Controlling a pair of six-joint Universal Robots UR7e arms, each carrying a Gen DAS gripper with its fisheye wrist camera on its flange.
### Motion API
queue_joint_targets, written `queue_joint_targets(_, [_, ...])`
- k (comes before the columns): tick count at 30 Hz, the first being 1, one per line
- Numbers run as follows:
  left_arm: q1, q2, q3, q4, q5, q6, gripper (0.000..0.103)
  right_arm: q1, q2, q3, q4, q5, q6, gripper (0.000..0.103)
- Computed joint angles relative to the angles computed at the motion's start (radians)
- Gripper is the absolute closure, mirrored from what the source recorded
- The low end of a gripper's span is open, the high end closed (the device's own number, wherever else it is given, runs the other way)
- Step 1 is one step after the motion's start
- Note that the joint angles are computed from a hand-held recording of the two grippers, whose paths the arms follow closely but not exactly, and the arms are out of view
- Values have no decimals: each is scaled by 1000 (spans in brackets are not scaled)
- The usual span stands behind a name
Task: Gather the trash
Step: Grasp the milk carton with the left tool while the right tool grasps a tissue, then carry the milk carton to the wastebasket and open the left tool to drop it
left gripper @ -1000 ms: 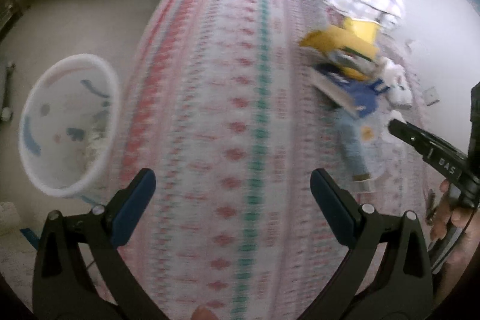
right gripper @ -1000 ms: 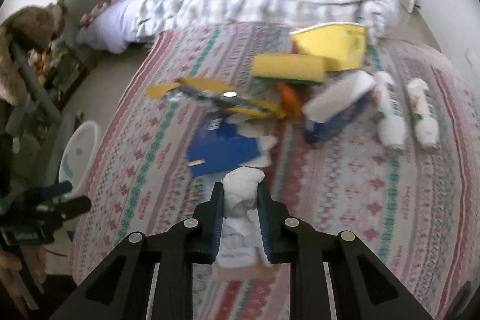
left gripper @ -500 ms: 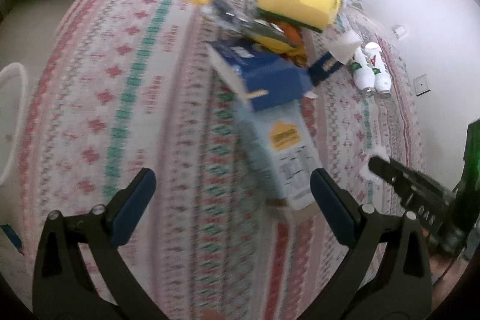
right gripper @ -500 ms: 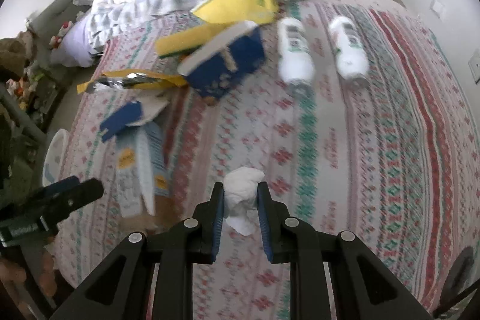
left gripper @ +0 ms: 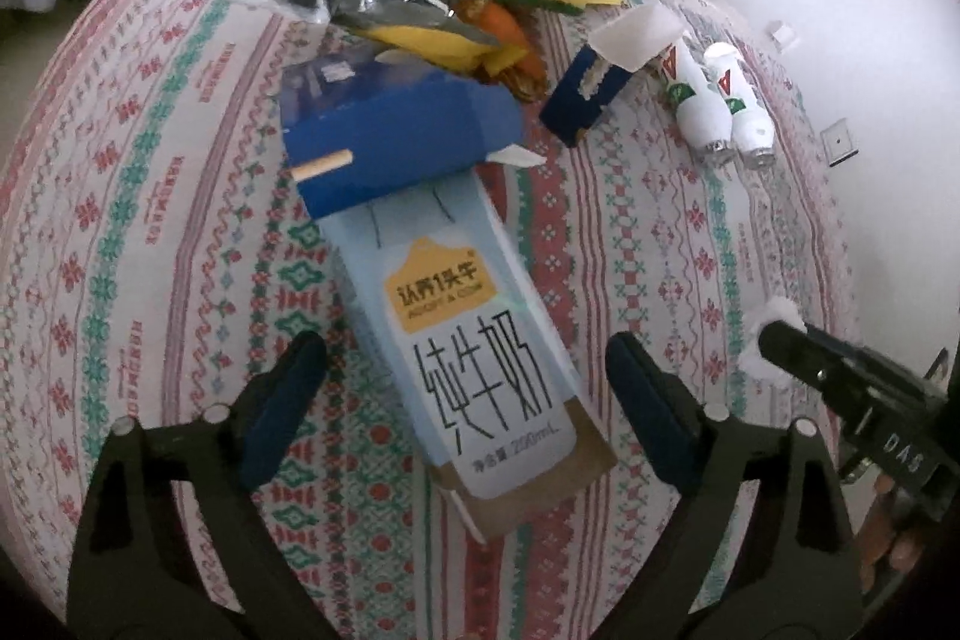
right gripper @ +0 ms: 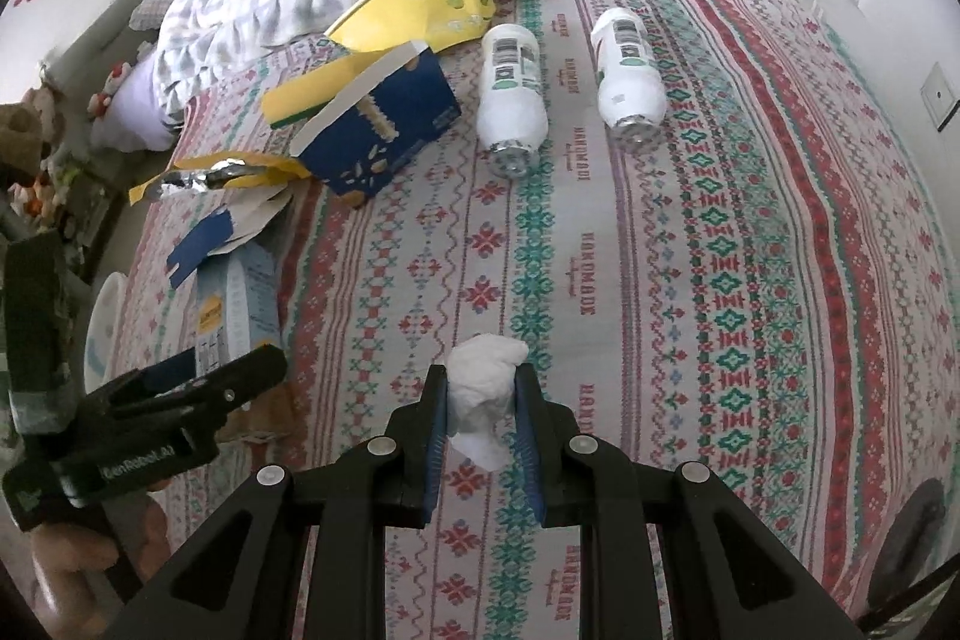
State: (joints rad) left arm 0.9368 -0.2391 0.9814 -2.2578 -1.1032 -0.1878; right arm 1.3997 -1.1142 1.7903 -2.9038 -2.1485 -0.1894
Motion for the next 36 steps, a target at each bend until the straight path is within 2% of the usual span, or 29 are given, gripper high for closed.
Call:
queue_joint_targets(2, [-6,4,0,-4,16,17,26,-1,1,-3,5,0,5,81])
queue_joint_targets(7, [-1,-4,0,9,-15,33,33,2,10,-14,13,-1,10,81])
queue_joint_targets(11, [18,-42,34,10,-71,45,40,13,18,-21,11,0,6,81])
queue_joint_targets(16, [41,-93,67,8,-140,55,41,32,41,-40,9,1,-2,81])
queue_joint_targets(36, [87,-300,284,-94,-156,102,42,141,209,-160,46,-2,-43,81])
